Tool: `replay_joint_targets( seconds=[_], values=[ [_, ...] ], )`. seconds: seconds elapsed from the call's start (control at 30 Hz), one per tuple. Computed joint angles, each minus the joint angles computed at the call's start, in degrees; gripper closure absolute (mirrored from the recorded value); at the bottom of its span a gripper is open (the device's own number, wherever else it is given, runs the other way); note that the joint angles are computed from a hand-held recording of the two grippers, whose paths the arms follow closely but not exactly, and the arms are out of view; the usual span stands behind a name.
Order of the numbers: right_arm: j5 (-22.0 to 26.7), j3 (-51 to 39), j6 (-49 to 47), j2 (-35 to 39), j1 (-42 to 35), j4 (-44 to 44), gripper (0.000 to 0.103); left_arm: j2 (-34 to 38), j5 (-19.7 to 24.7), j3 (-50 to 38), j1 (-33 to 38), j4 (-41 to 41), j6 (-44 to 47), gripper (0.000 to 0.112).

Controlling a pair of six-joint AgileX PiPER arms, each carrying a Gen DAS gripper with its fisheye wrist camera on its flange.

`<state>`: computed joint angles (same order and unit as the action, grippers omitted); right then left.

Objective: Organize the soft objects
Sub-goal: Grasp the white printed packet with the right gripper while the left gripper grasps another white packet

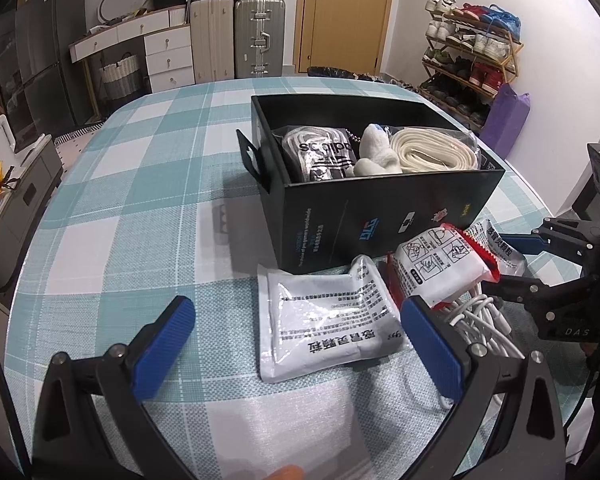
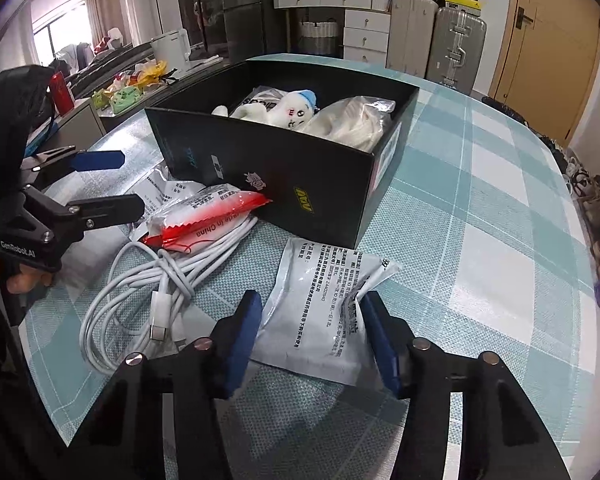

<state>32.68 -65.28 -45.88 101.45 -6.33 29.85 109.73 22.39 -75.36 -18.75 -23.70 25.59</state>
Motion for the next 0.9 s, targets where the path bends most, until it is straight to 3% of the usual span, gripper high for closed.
replay_joint_targets(
  seconds=[0.17, 0.5, 0.9],
  values=[
    [0.6, -0.25, -1.11, 0.01, -0.41, 0.62, 0.054, 1.75, 1.93, -2.66, -1.39, 7.52, -7.94, 0.009],
    [0.62, -0.02, -1.26, -0.24, -0.52, 0.58, 0.054, 4.86, 5.83, -7.69, -2.5, 13.38, -13.89, 0.009],
    [-0.25, 0.33, 0.77, -0.49, 0.36, -1.06, 0.051, 5.14, 6.09, -7.0, -1.77, 17.85, -17.4, 0.009]
  ],
)
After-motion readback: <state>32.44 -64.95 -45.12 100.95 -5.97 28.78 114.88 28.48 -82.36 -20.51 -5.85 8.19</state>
